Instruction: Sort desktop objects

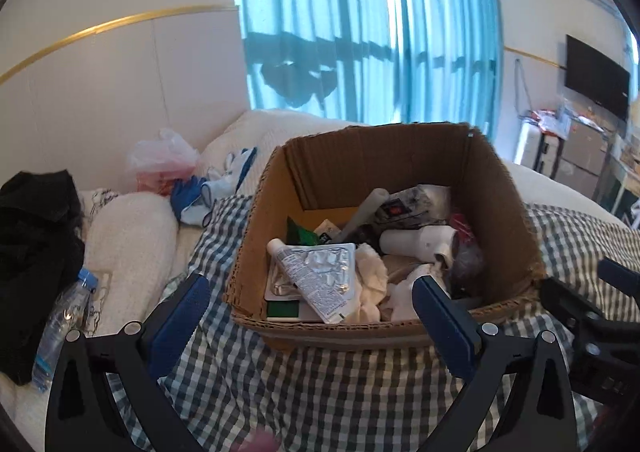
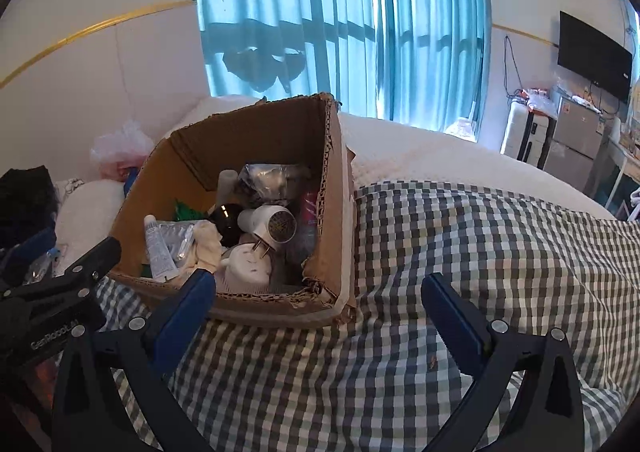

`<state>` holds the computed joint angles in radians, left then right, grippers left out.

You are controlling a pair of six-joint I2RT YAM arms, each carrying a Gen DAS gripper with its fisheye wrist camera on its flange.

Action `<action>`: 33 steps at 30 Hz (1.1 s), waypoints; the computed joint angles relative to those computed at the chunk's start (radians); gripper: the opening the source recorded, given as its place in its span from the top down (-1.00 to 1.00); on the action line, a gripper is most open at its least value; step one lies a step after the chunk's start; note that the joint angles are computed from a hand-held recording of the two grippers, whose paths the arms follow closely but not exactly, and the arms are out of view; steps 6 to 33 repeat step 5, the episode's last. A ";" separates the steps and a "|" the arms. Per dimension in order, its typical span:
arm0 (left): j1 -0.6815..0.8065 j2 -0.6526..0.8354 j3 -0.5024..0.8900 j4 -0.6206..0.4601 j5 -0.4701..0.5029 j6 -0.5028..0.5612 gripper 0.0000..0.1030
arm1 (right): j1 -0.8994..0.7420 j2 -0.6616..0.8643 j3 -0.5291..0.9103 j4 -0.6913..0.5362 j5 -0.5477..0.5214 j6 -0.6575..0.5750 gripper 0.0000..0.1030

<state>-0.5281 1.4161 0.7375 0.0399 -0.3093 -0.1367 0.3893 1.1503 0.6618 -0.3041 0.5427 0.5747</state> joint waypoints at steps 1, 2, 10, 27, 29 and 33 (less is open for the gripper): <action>0.002 0.010 0.005 -0.002 -0.003 -0.004 -1.00 | -0.005 0.002 0.000 -0.004 -0.003 0.007 -0.99; 0.004 0.018 0.010 -0.004 -0.005 -0.006 -1.00 | -0.007 0.003 0.001 -0.004 -0.003 0.011 -0.99; -0.006 0.015 -0.010 0.030 -0.039 0.009 -1.00 | 0.010 0.010 0.010 -0.012 0.004 0.019 -0.99; -0.006 0.015 -0.010 0.030 -0.039 0.009 -1.00 | 0.010 0.010 0.010 -0.012 0.004 0.019 -0.99; -0.006 0.015 -0.010 0.030 -0.039 0.009 -1.00 | 0.010 0.010 0.010 -0.012 0.004 0.019 -0.99; -0.006 0.015 -0.010 0.030 -0.039 0.009 -1.00 | 0.010 0.010 0.010 -0.012 0.004 0.019 -0.99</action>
